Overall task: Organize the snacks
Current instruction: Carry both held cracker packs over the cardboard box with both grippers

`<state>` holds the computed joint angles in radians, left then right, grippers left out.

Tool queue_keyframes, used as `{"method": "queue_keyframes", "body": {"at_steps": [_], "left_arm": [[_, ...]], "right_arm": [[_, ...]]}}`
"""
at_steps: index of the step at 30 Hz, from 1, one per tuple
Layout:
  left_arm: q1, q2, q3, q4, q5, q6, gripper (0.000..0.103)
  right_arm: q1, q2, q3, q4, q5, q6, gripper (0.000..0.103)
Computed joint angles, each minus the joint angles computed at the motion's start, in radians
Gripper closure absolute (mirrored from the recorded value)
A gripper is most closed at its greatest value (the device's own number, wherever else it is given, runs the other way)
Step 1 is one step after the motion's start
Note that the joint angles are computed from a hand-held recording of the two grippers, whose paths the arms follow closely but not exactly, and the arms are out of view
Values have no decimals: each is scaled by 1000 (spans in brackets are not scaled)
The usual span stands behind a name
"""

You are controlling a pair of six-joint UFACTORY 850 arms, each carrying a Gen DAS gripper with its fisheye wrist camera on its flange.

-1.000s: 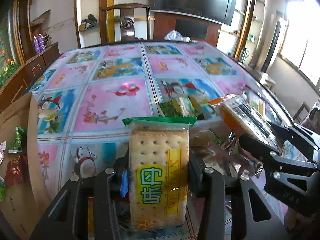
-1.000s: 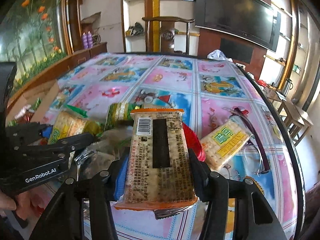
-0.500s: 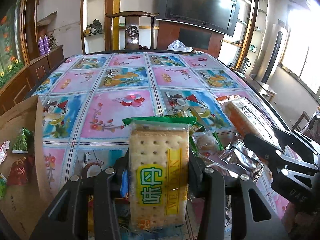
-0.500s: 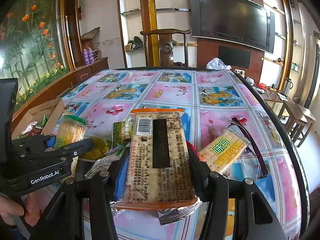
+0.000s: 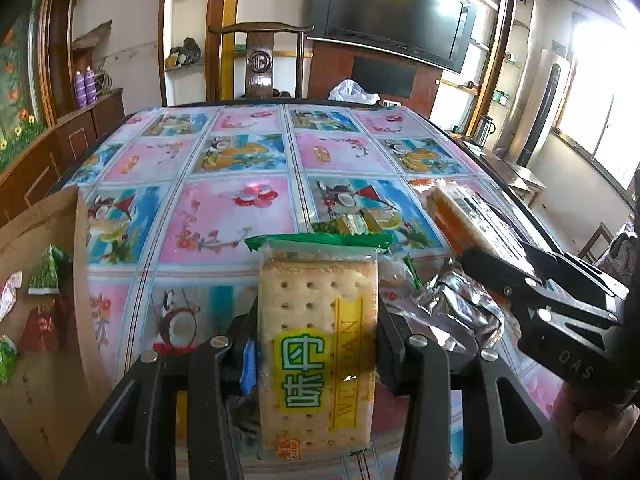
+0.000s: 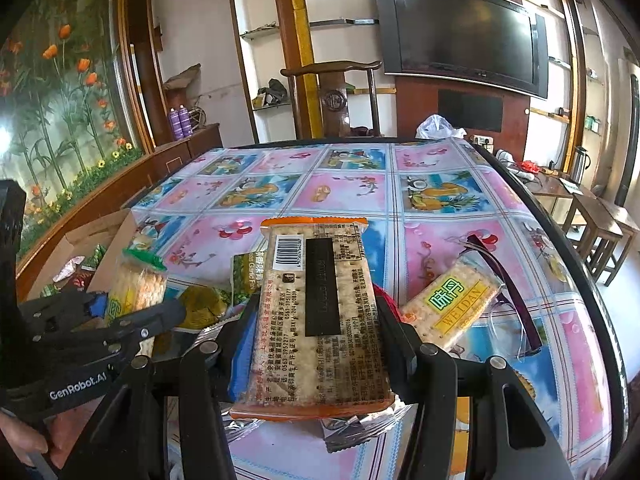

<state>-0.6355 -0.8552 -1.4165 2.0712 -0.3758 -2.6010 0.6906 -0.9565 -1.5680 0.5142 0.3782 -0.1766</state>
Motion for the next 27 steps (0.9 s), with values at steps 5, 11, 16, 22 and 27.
{"method": "queue_keyframes", "body": {"at_steps": [5,11,16,22,27], "left_arm": [[-4,34,42,11,-11,-35,59],[-9,87,111,27,-51,-79,59],[-8,138,180,77,-80,-153,59],[8,195,268,117,-101,-230,59],[38,252,349,182,-125,-332,58]], "right_arm": [[0,2,1,-37,-1,39,46],[-1,6,9,-139,9,120,46],[14,14,27,-231,49,163,45],[30,9,13,-265,24,229,45],[45,23,20,-490,33,506,45]]}}
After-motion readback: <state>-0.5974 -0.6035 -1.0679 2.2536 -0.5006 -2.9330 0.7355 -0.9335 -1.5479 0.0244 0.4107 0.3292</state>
